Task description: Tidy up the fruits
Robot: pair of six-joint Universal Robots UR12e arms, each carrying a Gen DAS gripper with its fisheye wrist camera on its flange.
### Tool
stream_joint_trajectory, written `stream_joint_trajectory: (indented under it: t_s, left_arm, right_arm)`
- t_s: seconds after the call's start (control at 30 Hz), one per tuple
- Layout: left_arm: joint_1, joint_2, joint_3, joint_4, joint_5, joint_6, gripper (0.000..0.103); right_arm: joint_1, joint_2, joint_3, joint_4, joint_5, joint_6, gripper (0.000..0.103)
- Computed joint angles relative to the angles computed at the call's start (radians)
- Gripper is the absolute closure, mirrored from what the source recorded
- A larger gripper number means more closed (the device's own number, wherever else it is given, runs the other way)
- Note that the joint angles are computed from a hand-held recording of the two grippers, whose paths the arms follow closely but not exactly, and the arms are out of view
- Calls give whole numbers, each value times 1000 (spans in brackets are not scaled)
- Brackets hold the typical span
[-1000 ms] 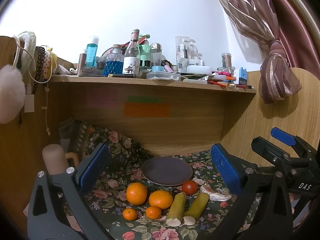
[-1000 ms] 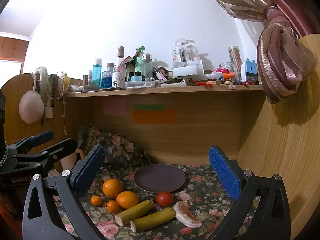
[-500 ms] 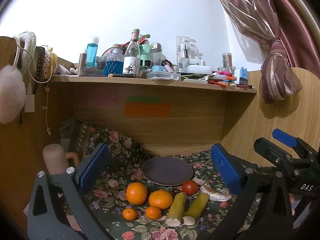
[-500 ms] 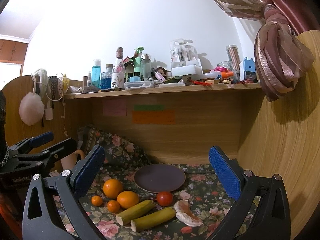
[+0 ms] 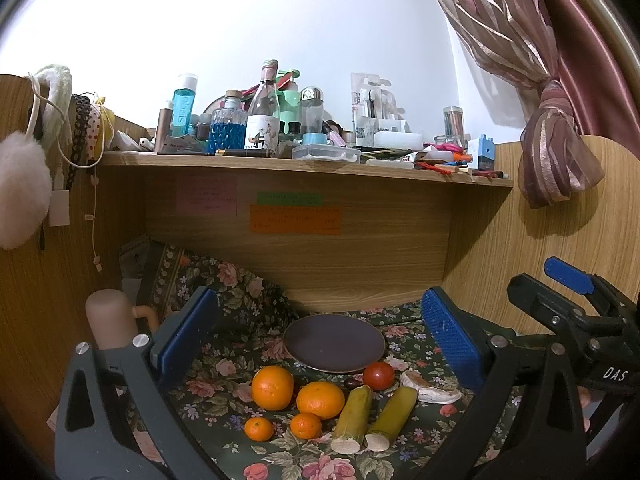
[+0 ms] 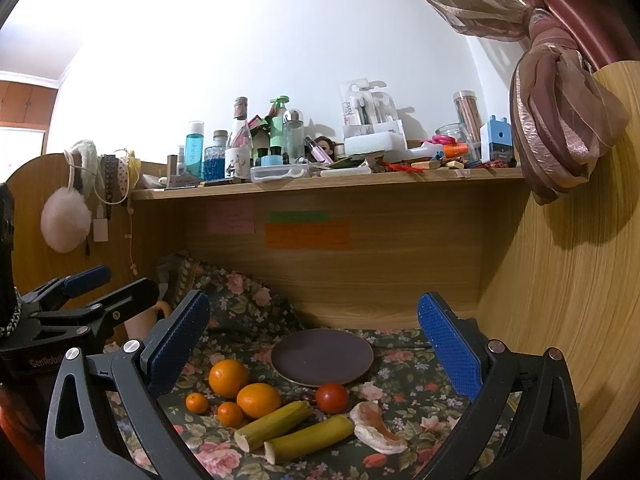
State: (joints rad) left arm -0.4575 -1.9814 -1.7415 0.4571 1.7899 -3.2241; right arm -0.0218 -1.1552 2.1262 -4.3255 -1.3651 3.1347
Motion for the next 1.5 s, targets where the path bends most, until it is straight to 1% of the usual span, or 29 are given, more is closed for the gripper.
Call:
stream_joint_trajectory:
  t_s: [0.47, 0.67, 0.83, 0.93, 1.1, 1.17, 1.23, 1.3, 1.4, 1.43, 1.5]
  left_arm:
    - [-4, -4, 7, -5, -5, 6, 0]
    - [-2, -6, 8, -9, -9, 0, 0]
    - [7, -11, 13, -34, -26, -13, 0]
    - [18, -16, 17, -69, -46, -21, 0]
    - [41, -28, 26, -157, -64, -41, 0]
    - [48, -33, 27, -186, -68, -43, 3]
    - [56, -38, 30, -236, -69, -40, 14]
    - [66, -43, 35, -291, -77, -46, 17]
    - [89, -50, 43, -370, -122, -73, 20]
    - [94, -53, 45, -385, -131, -76, 20]
    - [102, -60, 53, -422, -140, -77, 21]
  right_arm:
    - [1, -2, -1, 1, 2, 4, 0]
    - [0, -4, -8, 22, 3, 7, 0]
    - [2, 7, -27, 55, -11, -2, 0]
    - [-1, 19, -40, 82, -12, -9, 0]
    - [-4, 36, -71, 192, -9, -28, 0]
    - [-6, 40, -82, 250, -9, -38, 0]
    - [-4, 46, -96, 309, -33, -57, 4]
    - [-5, 49, -104, 363, -46, -69, 11]
    - [-17, 47, -117, 479, -26, -77, 17]
    - [-19, 47, -121, 506, -24, -77, 19]
    - [-23, 48, -129, 566, -20, -85, 26]
